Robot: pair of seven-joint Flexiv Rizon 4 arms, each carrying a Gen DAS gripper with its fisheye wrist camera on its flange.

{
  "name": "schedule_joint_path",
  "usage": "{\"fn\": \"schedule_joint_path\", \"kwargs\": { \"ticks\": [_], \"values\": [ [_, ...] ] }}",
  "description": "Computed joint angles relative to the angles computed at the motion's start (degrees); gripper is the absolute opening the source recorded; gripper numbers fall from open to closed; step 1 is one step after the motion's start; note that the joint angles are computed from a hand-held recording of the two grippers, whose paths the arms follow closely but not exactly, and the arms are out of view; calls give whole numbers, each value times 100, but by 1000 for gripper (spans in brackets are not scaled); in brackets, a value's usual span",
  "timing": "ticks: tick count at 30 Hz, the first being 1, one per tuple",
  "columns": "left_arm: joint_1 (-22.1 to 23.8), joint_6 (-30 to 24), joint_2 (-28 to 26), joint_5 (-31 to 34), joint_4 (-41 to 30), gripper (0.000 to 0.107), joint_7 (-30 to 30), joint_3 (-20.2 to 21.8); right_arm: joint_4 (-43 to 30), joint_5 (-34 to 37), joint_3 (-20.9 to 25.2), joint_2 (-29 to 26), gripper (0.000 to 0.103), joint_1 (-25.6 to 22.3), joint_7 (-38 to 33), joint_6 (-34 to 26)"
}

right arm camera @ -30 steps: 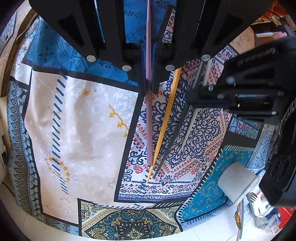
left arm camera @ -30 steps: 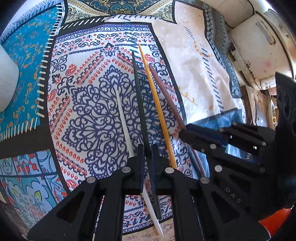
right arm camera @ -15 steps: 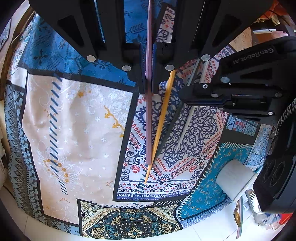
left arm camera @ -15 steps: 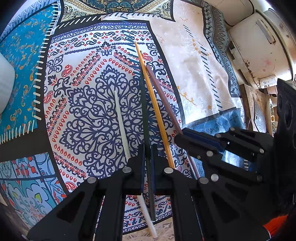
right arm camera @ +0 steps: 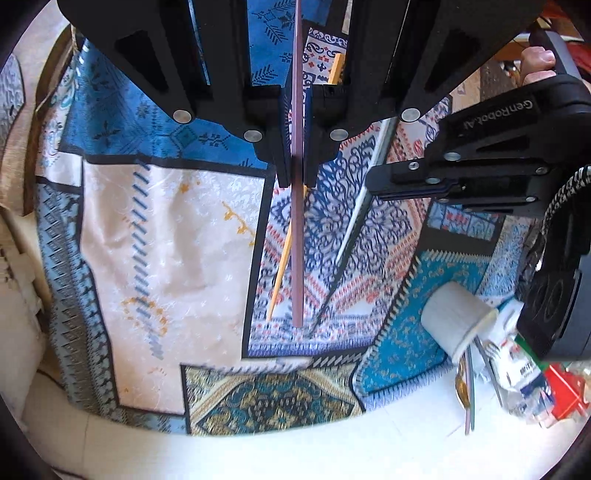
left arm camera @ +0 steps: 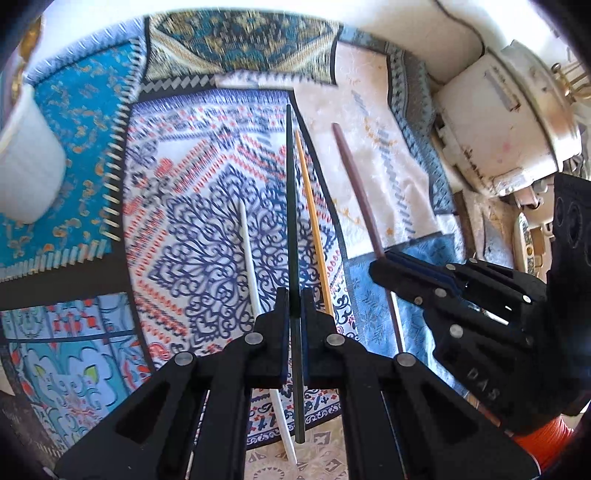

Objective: Organize utensils
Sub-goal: 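Lift both chopsticks and carry them to the white cup with both tools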

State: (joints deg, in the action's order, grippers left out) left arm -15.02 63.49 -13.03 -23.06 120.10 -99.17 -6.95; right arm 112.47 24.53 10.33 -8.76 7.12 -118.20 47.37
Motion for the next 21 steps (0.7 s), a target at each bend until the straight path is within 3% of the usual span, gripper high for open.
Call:
{"fn": "schedule_joint_path", "kwargs": {
  "ticks": [6, 10, 21],
  "values": [
    [-11, 308, 479, 444, 174, 3, -376, 240, -129, 287, 63, 163, 6, 62, -36, 161],
    [48, 391, 775, 1069, 166, 3, -845, 432, -301, 515, 109, 241, 6, 160, -163, 222],
    [622, 643, 1650, 2216, 371, 3, -1656, 649, -893, 1122, 328, 274, 6, 612, -514, 590]
  ]
}}
